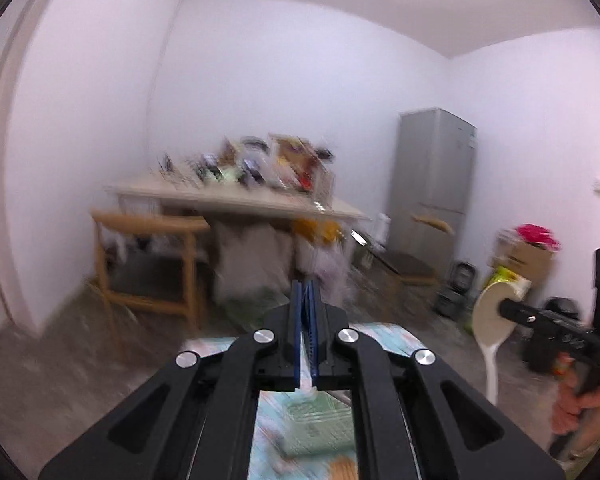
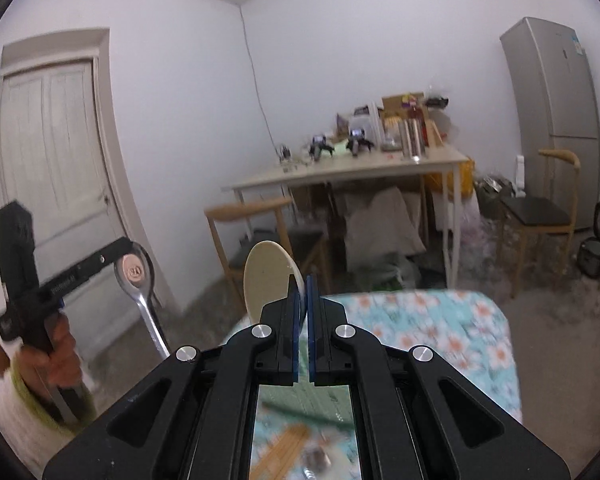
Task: Organize utensils
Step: 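Lift the metal spoon with the left gripper while the right gripper lifts the ladle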
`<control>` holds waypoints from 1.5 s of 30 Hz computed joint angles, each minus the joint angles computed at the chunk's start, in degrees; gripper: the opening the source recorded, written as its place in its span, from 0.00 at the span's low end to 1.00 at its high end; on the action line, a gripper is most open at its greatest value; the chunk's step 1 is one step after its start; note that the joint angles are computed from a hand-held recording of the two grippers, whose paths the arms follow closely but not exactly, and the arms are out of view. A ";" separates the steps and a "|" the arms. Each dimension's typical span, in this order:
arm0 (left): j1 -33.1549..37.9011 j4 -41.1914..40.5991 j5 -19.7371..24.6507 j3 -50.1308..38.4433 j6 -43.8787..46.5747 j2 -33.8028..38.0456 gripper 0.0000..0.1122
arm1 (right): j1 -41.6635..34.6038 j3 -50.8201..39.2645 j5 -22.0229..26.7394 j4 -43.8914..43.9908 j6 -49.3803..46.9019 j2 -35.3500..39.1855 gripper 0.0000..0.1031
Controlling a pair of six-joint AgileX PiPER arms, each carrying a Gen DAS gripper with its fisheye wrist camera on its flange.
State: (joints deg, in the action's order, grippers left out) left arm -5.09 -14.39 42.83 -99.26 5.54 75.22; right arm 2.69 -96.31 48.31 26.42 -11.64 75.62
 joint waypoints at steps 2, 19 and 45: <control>-2.64 7.89 -4.14 -0.20 -4.11 1.28 0.02 | 3.34 -2.40 -3.31 -4.77 4.21 2.78 0.02; -9.94 40.99 -16.92 9.93 -27.23 9.20 0.02 | 19.97 -4.69 -18.32 -47.42 30.75 17.19 0.02; -9.50 58.37 -20.09 15.88 -44.30 9.97 0.02 | 23.53 -3.07 -19.75 -54.16 33.18 20.22 0.02</control>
